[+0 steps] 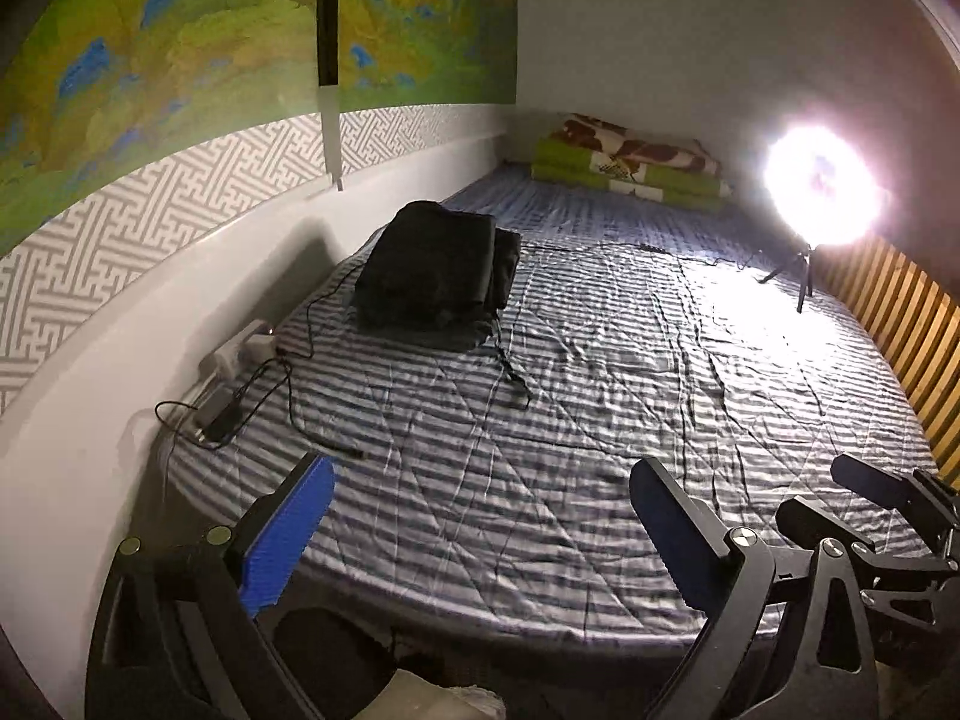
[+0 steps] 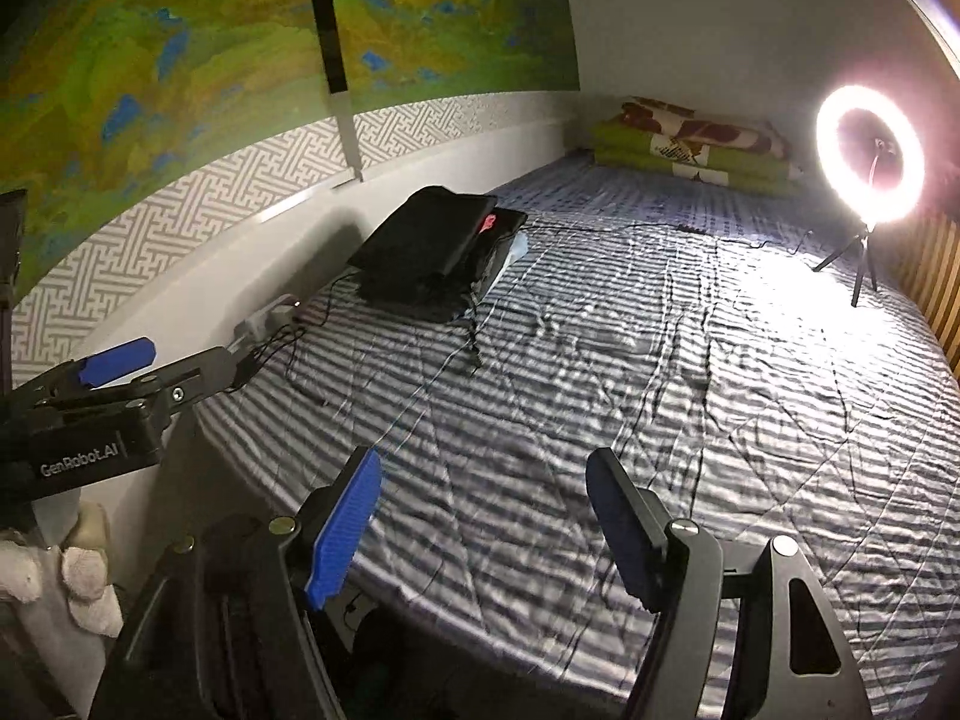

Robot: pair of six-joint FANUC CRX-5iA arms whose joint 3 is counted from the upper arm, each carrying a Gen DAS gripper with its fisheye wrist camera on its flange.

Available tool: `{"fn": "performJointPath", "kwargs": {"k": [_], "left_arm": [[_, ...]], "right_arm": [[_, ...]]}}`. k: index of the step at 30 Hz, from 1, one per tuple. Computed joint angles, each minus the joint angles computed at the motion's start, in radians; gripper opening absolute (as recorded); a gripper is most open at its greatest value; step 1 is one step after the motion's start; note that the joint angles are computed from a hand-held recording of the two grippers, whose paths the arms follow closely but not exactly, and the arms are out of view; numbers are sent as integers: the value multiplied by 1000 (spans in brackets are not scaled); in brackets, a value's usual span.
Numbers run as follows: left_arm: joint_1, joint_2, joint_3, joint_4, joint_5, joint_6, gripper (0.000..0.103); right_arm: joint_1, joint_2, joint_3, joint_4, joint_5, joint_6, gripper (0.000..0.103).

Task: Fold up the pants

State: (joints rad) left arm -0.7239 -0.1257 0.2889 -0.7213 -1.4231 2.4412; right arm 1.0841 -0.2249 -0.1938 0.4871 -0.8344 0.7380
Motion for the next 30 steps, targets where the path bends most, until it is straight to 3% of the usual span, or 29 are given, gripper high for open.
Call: {"fn": "performJointPath", "kwargs": {"k": [13, 30], "left_arm": [[-3, -21, -27, 28, 25, -14, 101], [-22, -32, -31, -7, -10, -3, 101]], "right_arm": [[48, -34, -41, 72, -32, -74, 67], [52, -27, -33, 26, -7, -45, 68]]}}
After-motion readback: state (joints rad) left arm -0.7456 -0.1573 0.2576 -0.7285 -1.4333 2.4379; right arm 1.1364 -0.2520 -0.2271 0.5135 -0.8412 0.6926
